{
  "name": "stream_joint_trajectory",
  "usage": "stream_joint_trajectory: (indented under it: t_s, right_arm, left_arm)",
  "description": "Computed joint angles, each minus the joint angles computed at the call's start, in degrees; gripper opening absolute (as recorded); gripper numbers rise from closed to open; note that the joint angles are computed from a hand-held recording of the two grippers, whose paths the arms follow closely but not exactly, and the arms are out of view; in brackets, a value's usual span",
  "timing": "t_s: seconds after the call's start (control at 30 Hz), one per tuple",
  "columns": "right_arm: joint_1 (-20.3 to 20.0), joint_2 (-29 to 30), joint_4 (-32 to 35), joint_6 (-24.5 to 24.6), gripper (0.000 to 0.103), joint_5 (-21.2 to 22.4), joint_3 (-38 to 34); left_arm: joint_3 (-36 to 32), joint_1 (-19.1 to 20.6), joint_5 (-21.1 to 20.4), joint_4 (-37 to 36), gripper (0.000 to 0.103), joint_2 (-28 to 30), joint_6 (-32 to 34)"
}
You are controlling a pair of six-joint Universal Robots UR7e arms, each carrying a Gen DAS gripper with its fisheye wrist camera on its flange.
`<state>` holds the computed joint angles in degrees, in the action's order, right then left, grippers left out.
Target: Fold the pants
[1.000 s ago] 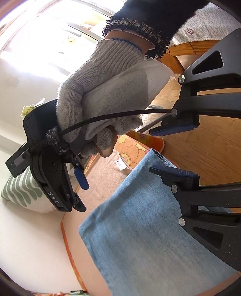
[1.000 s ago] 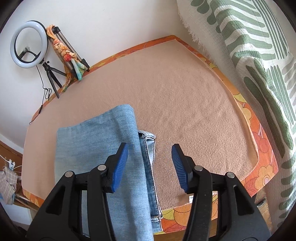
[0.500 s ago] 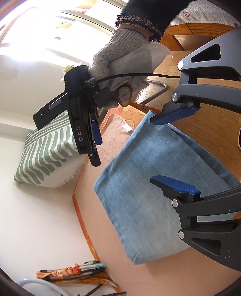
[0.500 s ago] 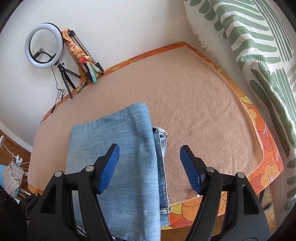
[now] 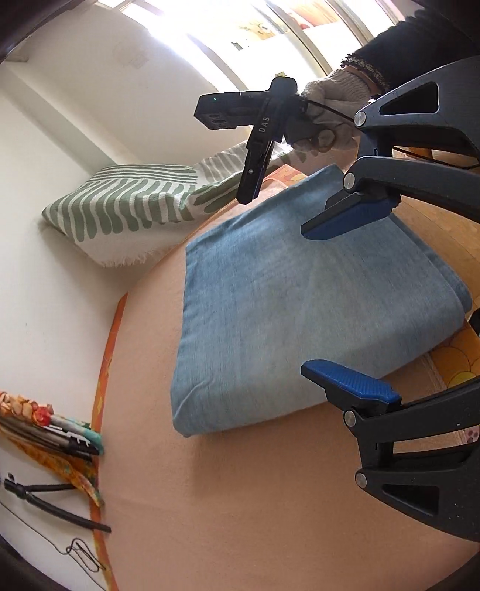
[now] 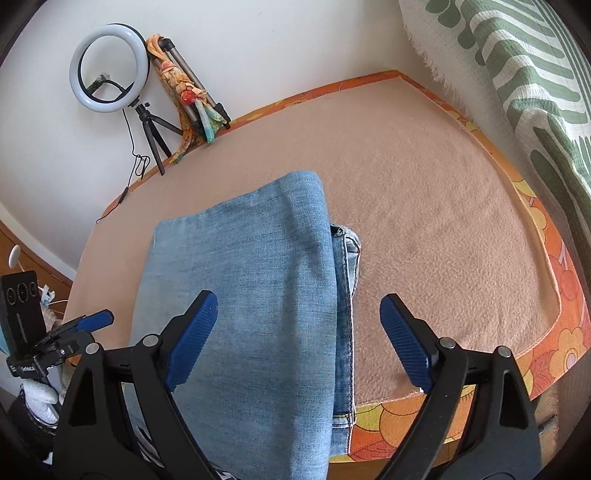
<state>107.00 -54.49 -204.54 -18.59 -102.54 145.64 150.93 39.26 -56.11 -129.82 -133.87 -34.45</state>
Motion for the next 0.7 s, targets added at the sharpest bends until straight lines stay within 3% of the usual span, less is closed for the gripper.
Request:
stream_joint_trajectory:
  t_s: [0.13,0.4,0.7]
  right_arm:
    - [-3.84,0.13,1.59,0.19,0.092,4.01,0.14]
    - [-11.35,-0.29,7.41,-0.78,0.092,11.33,0.52]
    - [-14.69,0.59,9.79,-5.48,0.093,19.22,0.90]
  left_arm:
    - [-0.39,5.13,-3.66,-2.35,0.067,2.24,1.88]
    - [-0.03,10.31,-8.33,-9.53,0.067,6.85,4.91]
    - [0.10,16.55,-13.81,-18.20,0.067,11.23,7.65]
